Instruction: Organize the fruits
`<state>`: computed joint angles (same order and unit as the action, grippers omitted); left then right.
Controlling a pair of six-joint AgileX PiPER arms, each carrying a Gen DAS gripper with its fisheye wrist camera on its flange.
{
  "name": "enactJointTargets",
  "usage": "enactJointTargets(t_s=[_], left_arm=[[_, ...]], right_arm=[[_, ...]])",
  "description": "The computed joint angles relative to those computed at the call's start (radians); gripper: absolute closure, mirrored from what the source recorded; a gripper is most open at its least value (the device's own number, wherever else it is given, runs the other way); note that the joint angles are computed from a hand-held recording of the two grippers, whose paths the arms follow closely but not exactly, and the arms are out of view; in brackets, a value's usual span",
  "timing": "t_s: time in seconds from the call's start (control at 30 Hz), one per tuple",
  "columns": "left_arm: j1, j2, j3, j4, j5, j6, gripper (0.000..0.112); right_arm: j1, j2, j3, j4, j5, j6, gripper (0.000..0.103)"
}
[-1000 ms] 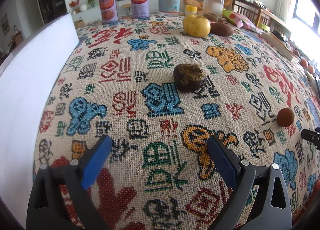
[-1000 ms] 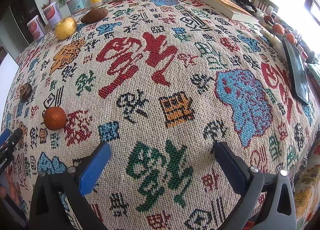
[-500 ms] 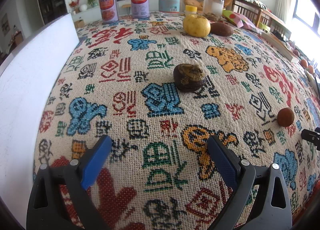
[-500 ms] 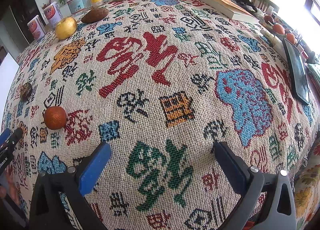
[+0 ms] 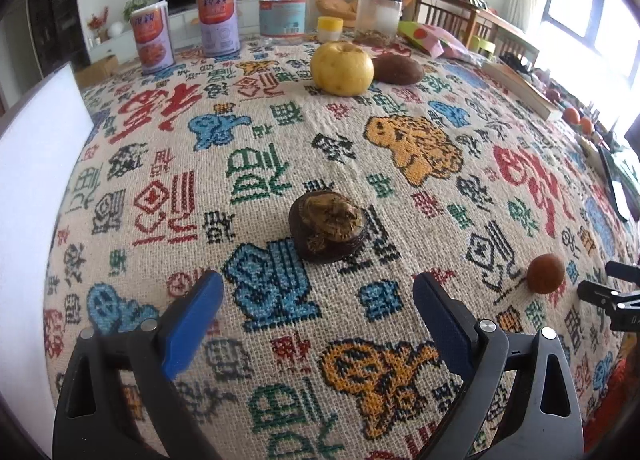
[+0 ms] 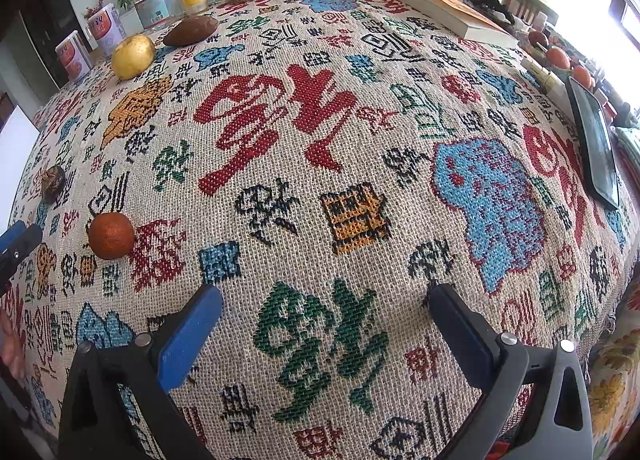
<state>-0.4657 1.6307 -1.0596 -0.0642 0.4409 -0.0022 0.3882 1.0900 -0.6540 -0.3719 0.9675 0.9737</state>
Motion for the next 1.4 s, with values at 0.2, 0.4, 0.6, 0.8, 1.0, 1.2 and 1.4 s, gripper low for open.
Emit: enactJointTargets(t_s=[0.2,0.4,0.6,0.8,1.0,1.2,1.4], left_arm=[[-0.027,0.047,-0.034,0.122,-0.056,-0.135,0.07],[0.03,0.002,0.002,0.166,-0.044,-0.167,0.068],[0.059,0.013,0.007,0.171,-0.039,-0.167,0.037],[0.045,0.032,-0.012,0.251,-0.011,-0.264,0.02],[0.048,0.037,-0.015,0.238,-0.012,-0.252,0.019],[0.048,0.039,-0.016,0.243,-0.012,-0.259,0.017],[0.051,0.046,-0.022,0.24,-0.011,-0.257,0.016]], right_arm=[[0.029,0.006,-0.003,-0.01,0.008,0.04,0.0],[0.008,-0.001,0.002,-0.002,0.001,0.016,0.0],[0.011,0.002,0.002,-0.005,0.0,0.02,0.0],[-0.178,-0.199,0.056,0.214,-0.158,-0.299,0.0],[-0.401,0.044,-0.222,0.474,-0.257,-0.899,0.0],[-0.406,0.558,-0.75,0.503,-0.133,-1.255,0.016],[-0.354,0.947,-1.23,0.467,-0.021,-1.294,0.024]])
